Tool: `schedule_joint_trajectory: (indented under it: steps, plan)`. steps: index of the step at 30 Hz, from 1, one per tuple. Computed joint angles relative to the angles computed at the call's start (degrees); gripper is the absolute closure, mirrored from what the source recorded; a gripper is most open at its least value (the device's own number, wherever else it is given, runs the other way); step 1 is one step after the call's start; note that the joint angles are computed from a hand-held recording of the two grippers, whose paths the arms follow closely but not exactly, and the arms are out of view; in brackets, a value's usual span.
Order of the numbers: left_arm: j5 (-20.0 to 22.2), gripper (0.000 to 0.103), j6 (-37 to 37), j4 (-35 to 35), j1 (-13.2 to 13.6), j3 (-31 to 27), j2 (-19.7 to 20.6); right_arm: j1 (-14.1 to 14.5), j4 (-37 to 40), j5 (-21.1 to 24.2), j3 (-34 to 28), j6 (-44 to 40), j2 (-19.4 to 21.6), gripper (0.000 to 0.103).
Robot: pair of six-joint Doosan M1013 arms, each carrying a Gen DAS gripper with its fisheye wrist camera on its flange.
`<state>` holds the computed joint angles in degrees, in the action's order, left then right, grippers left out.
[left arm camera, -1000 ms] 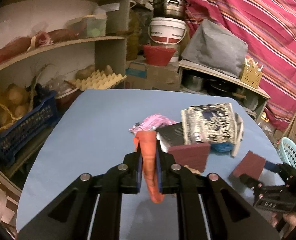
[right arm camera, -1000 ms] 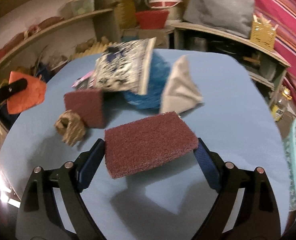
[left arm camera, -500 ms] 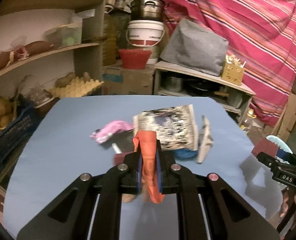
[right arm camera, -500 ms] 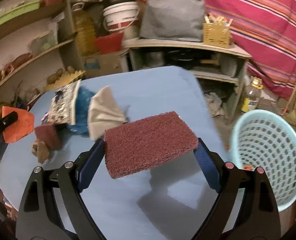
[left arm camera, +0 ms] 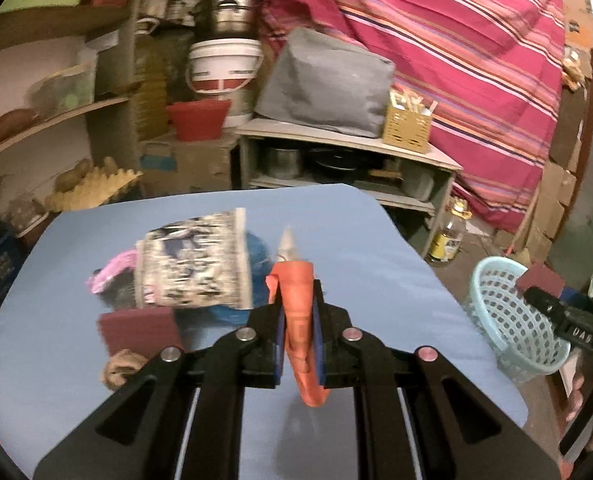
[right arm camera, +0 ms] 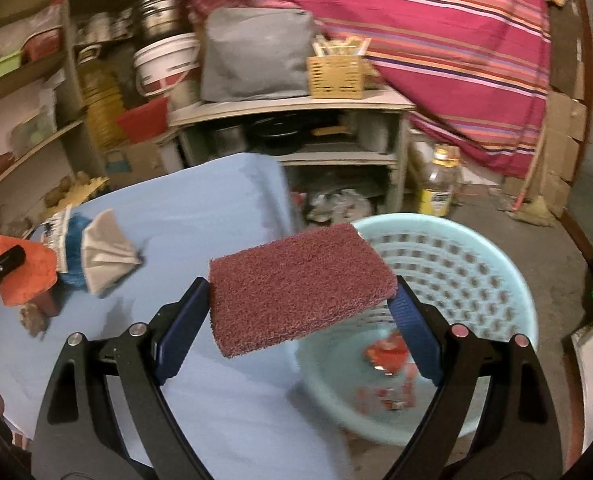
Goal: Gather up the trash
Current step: 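Carry the orange bag and maroon pad over the basket and release both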
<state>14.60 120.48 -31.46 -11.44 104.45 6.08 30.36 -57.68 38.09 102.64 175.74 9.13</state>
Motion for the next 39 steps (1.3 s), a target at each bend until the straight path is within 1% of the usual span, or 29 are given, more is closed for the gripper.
schedule_joint_trajectory:
  steps: [2,6,10,13,22,28,35,38,39]
  plan:
    - [-0.45,0.091,-1.52,2.0,-1.35,-0.1,0.23,-0.72,-0.58,0.42,1.41,1.01,-1.09,0.015]
    - [0.01,0.091,-2.77,2.45,-3.27,-0.61,0.8,-2.48,-0.73,0.29,4.48,3.25,-3.52,0.015]
    - [-0.22,0.091,0.02,0.22,-5.56,-0.99,1.16,-3.38,-2.28,1.49,6.67,6.07,-5.36,0.015]
    - [0.06,0.091,2.57,-2.34,-7.0,-1.51,1.61,-3.63,-3.41,1.97,7.39,7.42,-5.97,0.015]
    - [2.51,0.091,6.78,-5.99,-12.45,-4.61,4.29,-4.89,-6.16,2.01,9.61,12.04,-7.87,0.015]
    - [5.52,0.091,9.15,-9.39,-14.98,-7.55,6.72,-6.15,-5.73,2.25,10.52,14.12,-8.35,0.015]
    - [8.74,0.091,5.05,-5.64,-17.05,-11.01,9.46,-7.51,-4.02,1.66,10.97,13.75,-8.22,0.015]
    - [9.8,0.091,1.75,-2.4,-17.53,-12.22,10.35,-7.75,-3.78,1.28,10.88,13.38,-8.07,0.015]
    - [10.67,0.09,1.56,-2.41,-17.44,-12.61,10.63,-7.75,-3.73,1.31,10.87,13.28,-8.02,0.015]
